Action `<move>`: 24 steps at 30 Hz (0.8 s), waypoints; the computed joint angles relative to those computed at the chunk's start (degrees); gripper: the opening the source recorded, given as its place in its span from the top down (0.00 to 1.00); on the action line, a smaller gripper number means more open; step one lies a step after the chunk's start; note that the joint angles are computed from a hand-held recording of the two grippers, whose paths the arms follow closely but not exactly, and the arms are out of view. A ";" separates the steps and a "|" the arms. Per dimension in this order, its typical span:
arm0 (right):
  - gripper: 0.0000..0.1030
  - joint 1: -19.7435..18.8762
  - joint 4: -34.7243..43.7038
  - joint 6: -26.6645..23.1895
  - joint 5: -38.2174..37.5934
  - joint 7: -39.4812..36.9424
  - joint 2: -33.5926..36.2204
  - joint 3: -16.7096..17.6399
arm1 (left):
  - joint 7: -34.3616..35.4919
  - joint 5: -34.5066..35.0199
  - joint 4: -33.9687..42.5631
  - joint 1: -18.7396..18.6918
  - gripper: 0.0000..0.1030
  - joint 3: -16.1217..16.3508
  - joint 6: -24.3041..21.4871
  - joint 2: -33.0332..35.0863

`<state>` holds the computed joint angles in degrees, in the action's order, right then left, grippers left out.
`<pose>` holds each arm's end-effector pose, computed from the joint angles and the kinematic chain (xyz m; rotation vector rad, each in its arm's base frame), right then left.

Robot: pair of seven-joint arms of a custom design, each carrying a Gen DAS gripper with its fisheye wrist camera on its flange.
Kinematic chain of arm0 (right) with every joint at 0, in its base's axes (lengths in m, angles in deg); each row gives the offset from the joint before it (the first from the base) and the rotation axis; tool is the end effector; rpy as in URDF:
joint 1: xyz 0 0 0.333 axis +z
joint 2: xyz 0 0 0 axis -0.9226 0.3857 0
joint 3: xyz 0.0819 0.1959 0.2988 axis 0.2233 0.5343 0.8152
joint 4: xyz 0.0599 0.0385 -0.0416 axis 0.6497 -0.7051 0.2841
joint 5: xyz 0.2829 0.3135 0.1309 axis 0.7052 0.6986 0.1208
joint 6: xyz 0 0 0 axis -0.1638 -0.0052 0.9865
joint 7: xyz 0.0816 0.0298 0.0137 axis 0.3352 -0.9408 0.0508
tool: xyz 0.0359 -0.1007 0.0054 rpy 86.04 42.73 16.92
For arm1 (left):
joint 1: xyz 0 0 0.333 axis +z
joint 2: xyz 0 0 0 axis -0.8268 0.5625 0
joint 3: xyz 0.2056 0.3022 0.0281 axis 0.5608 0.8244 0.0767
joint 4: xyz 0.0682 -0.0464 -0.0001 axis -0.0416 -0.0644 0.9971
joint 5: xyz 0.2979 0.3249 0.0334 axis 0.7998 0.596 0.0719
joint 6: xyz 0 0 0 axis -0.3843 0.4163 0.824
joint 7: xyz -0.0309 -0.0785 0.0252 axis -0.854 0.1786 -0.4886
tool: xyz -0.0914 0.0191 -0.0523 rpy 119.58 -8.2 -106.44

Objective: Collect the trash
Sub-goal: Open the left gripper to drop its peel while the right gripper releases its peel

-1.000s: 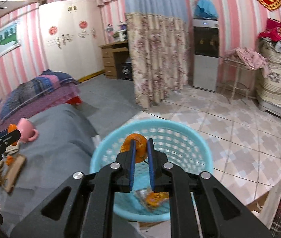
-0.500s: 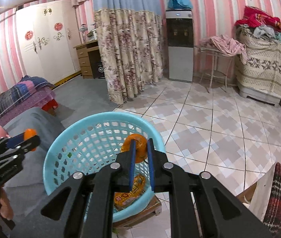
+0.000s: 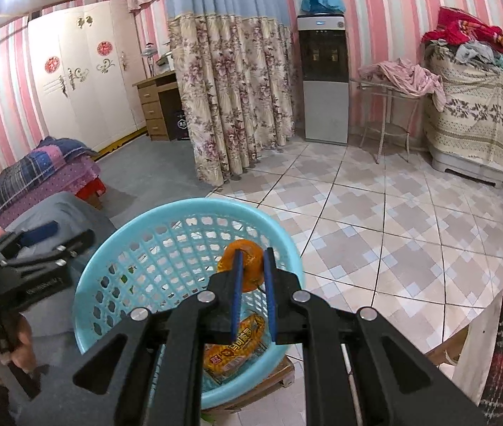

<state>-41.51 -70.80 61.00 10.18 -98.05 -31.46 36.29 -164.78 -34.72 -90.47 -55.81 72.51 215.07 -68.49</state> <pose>0.5310 0.3026 0.4184 -0.9672 2.2261 -1.0562 0.6837 -0.1464 0.4081 -0.9100 2.3393 -1.0960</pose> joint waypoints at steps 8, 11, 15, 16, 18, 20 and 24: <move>0.88 1.33 5.57 -1.56 -0.59 -1.25 5.03 -0.76 | 3.16 -8.15 0.48 3.64 0.13 1.77 -0.08 -2.30; 0.85 2.21 7.48 -2.18 -1.16 -1.15 6.75 -1.39 | 10.02 -14.89 -1.14 3.75 0.12 2.82 1.91 -4.40; 0.75 3.29 9.42 -3.87 -0.46 -2.59 8.18 -1.99 | 15.61 -20.17 -3.50 3.46 0.11 5.63 0.25 -6.96; 0.68 3.48 9.60 -4.00 -0.36 -2.44 8.30 -2.15 | 14.86 -19.64 -3.53 3.25 0.11 6.33 -0.20 -7.02; 0.48 4.00 9.62 -4.68 -0.76 -1.26 8.29 -2.38 | 13.28 -18.74 -4.15 3.17 0.11 7.38 -0.80 -7.61; 0.45 3.91 9.42 -3.88 -0.53 -1.44 8.04 -2.47 | 13.26 -18.93 -4.55 3.24 0.11 8.00 -1.29 -8.13; 0.21 4.21 8.87 -4.06 -1.58 -0.39 7.22 -2.41 | 14.77 -21.26 -5.23 3.39 0.11 9.04 -1.45 -9.33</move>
<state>-37.30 -61.93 56.95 8.60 -98.45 -24.23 33.87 -150.00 -55.98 -95.69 -52.41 81.55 213.61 -77.83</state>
